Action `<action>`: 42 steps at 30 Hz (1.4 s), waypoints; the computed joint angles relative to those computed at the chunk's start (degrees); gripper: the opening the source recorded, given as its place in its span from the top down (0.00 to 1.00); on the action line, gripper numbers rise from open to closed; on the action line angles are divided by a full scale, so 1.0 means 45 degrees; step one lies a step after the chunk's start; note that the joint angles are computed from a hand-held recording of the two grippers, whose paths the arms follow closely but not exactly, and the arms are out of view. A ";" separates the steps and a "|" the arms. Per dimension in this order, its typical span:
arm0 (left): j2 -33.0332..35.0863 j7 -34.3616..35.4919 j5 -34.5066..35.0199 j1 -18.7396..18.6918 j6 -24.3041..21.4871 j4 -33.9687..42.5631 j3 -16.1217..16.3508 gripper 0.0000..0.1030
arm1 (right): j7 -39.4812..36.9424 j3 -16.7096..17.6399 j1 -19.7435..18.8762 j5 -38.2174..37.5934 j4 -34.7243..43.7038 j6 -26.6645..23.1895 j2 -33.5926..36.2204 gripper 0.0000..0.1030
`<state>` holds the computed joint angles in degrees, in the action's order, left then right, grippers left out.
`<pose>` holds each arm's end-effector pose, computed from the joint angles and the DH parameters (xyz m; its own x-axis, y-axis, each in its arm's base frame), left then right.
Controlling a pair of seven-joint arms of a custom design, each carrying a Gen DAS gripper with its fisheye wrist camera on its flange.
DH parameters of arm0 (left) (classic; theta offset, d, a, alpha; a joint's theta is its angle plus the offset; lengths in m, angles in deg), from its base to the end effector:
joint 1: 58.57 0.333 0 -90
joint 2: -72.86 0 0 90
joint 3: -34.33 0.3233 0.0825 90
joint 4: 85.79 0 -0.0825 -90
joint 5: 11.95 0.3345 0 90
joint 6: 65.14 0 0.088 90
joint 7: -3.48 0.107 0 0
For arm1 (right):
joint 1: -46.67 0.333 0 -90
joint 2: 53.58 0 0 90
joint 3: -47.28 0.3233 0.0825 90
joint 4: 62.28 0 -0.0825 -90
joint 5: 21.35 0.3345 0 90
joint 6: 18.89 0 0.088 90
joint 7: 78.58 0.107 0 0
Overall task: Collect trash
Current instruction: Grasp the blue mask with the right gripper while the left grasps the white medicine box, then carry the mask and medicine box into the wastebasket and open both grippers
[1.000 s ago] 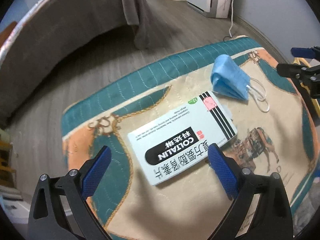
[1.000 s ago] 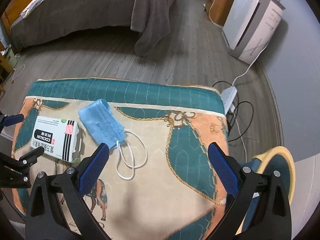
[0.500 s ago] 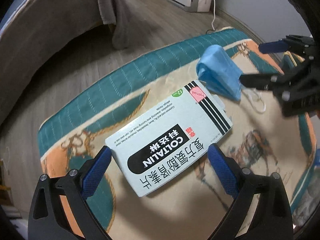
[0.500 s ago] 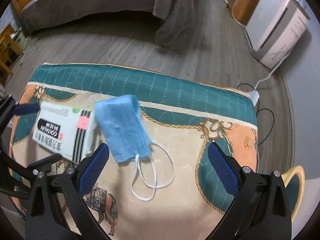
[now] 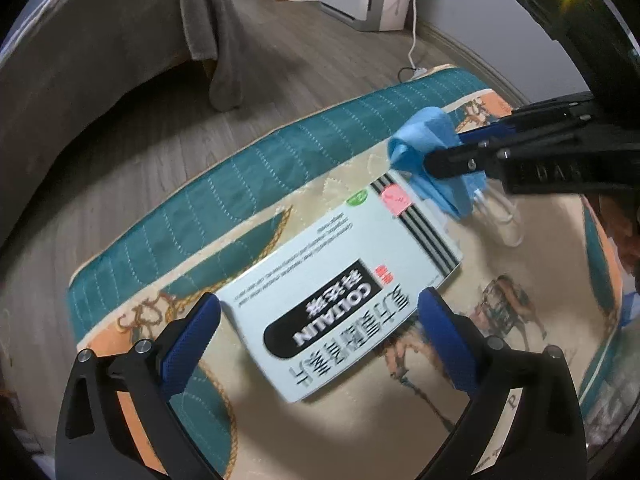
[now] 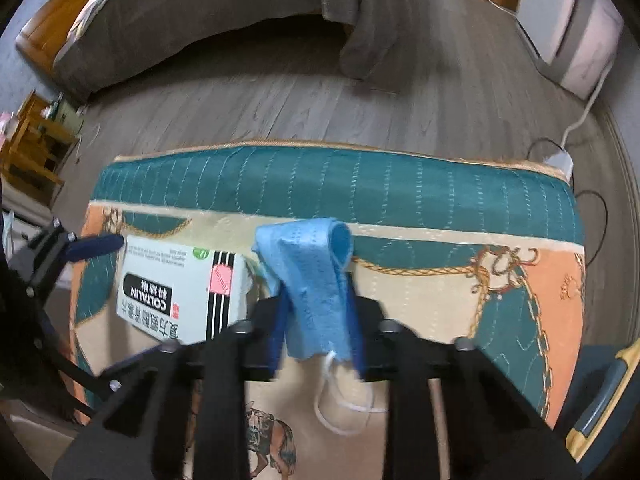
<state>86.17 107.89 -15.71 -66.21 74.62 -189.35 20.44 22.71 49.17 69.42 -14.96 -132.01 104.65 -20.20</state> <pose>0.5738 -0.2130 0.4905 -0.5404 -0.8413 0.0131 -0.7717 0.4894 -0.4062 0.6473 0.2944 0.4930 0.2056 -0.9597 -0.1915 -0.9394 -0.1387 -0.3134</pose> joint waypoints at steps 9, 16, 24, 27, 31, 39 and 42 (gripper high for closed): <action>0.0701 0.1865 0.0851 -0.0374 0.0326 0.0571 -0.0342 0.05 | 0.1126 -0.0294 -0.0411 -0.0185 -0.1333 -0.0837 -0.1398 0.84; 0.1682 0.1888 0.0790 -0.0281 -0.0497 0.1707 -0.0294 0.04 | 0.0753 -0.0074 -0.0606 -0.0209 -0.2627 -0.0332 -0.2488 0.84; 0.1805 0.1054 0.1046 -0.0435 -0.1125 0.2080 -0.0129 0.06 | 0.0541 -0.0014 -0.0532 -0.0446 -0.3120 -0.0190 -0.2876 0.84; 0.1607 0.0734 0.1250 -0.0481 -0.1189 0.1882 -0.0085 0.11 | 0.0582 -0.0036 -0.0450 -0.0705 -0.3551 0.0041 -0.3175 0.84; 0.1239 0.0136 0.2112 -0.0740 -0.1089 0.1563 0.0141 0.20 | 0.0671 -0.0024 -0.0423 -0.0933 -0.4205 0.0260 -0.3642 0.84; 0.0318 -0.0827 0.2926 -0.0948 -0.0488 0.0960 0.0143 0.25 | 0.1094 0.0049 -0.0472 -0.1538 -0.5634 0.1074 -0.4959 0.84; -0.0172 -0.0973 0.3107 -0.1136 -0.0231 0.0721 0.0025 0.25 | 0.1219 0.0113 -0.0586 -0.1638 -0.6283 0.1319 -0.5576 0.84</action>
